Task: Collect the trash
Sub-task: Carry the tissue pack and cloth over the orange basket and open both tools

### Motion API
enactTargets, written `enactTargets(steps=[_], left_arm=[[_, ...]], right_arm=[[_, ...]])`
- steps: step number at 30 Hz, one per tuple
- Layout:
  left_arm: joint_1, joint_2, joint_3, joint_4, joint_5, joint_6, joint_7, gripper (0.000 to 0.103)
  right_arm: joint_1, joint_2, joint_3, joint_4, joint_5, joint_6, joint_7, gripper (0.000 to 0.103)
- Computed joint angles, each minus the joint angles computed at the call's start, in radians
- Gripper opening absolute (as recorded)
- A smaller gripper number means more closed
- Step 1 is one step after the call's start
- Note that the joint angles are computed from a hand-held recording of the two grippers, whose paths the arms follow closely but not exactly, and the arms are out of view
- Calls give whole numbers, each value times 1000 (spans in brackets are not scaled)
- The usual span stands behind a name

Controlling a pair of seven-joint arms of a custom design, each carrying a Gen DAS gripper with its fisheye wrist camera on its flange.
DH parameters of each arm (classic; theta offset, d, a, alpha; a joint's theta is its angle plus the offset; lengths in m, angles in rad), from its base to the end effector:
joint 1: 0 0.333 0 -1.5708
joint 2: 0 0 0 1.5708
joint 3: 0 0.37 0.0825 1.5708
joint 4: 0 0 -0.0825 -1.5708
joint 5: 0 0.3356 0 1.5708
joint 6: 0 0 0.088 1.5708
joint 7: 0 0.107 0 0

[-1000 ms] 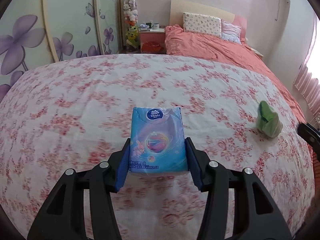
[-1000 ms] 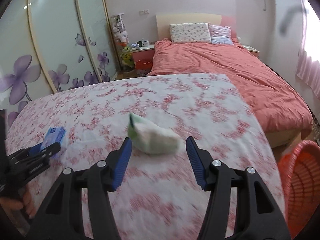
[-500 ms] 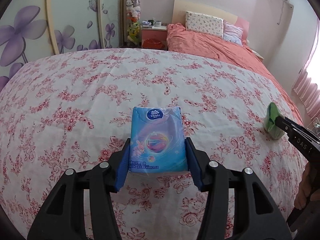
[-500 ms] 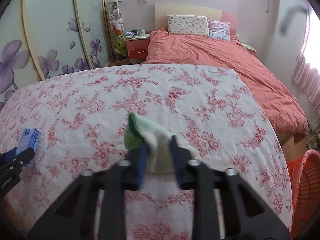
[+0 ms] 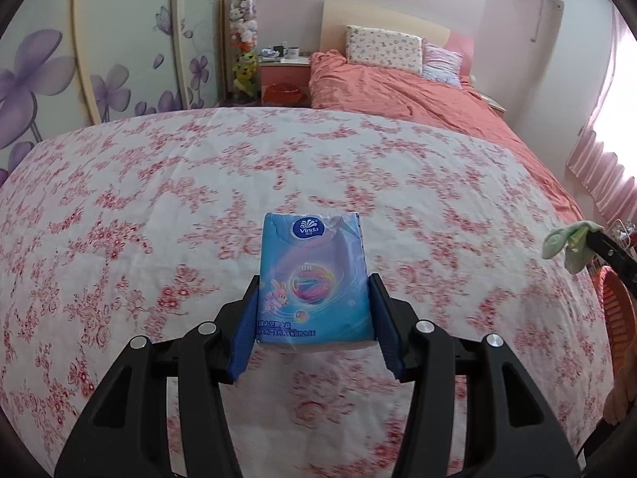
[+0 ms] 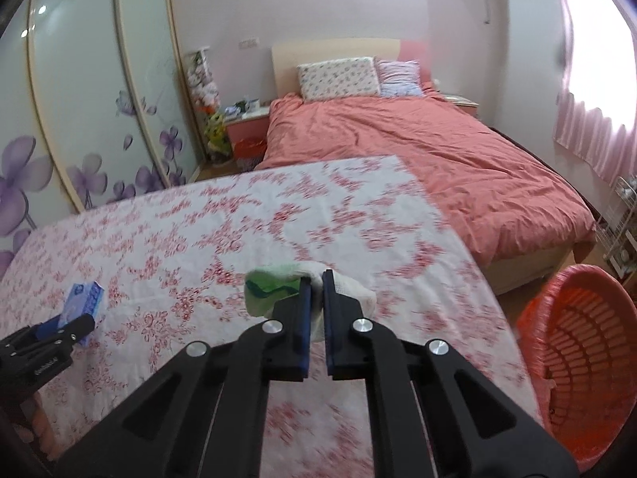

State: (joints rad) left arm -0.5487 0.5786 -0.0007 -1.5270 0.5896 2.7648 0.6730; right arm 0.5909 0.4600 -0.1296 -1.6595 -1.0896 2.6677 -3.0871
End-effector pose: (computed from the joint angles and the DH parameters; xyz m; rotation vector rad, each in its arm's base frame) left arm 0.6134 -0.4031 0.4608 -1.7117 1.9506 -0.8284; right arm 0.5981 0.3452 0.4649 -1.4423 1.8838 -0.8058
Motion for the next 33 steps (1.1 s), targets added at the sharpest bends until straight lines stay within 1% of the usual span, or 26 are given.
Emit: enactTargets(steps=[3, 8, 13, 23, 27, 33], left_arm=[[-13, -3, -4, 5, 6, 1, 3, 52], [-42, -5, -12, 22, 20, 6, 13, 52], [-67, 3, -24, 50, 25, 9, 36, 52], [-120, 47, -72, 140, -23, 8, 144, 52], [-141, 70, -91, 182, -58, 8, 199, 52], [-175, 114, -123, 257, -123, 5, 292, 52]], right_arm=[[17, -69, -20, -81, -81, -6, 103, 6], [-2, -166, 9, -189, -194, -50, 234, 6], [-39, -264, 53, -300, -267, -104, 336, 6], [-143, -426, 161, -495, -335, -199, 496, 6], [-195, -484, 204, -564, -344, -221, 543, 6], [-244, -555, 244, -655, -336, -272, 589, 7]])
